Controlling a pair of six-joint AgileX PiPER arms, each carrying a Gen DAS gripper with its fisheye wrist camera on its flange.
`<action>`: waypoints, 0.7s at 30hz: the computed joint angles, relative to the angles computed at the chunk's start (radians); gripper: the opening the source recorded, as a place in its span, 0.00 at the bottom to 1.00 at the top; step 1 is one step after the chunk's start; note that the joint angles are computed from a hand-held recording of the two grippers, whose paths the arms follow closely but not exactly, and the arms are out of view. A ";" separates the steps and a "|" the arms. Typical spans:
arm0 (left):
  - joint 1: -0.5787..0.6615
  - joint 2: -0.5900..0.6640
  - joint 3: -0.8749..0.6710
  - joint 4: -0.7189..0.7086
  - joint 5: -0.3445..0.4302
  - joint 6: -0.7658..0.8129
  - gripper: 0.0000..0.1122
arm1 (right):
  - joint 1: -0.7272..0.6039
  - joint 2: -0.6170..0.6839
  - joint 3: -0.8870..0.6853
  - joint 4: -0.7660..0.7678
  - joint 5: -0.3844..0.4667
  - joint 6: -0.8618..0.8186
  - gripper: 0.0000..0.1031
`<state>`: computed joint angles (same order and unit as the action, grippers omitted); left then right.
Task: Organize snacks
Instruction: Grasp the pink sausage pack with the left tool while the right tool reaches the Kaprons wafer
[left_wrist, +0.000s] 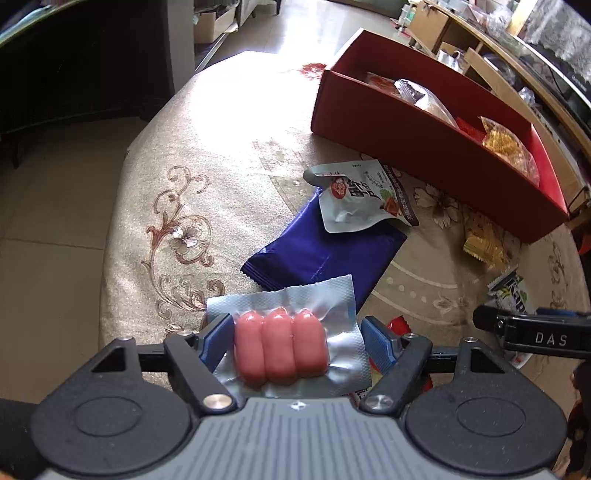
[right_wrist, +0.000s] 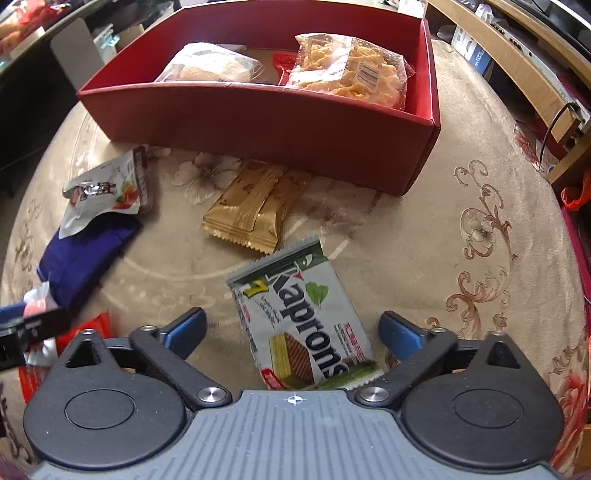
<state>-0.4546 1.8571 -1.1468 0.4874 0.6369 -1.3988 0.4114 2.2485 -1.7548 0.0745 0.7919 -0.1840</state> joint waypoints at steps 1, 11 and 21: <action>-0.002 0.001 0.001 0.004 -0.001 0.003 0.63 | 0.005 0.007 -0.006 -0.013 0.000 0.002 1.00; 0.004 0.001 0.037 0.002 -0.032 0.056 0.80 | 0.022 0.017 -0.029 -0.090 0.022 0.030 0.96; 0.017 -0.006 0.036 -0.058 -0.039 0.120 0.81 | 0.031 -0.085 0.099 -0.097 -0.004 0.047 0.63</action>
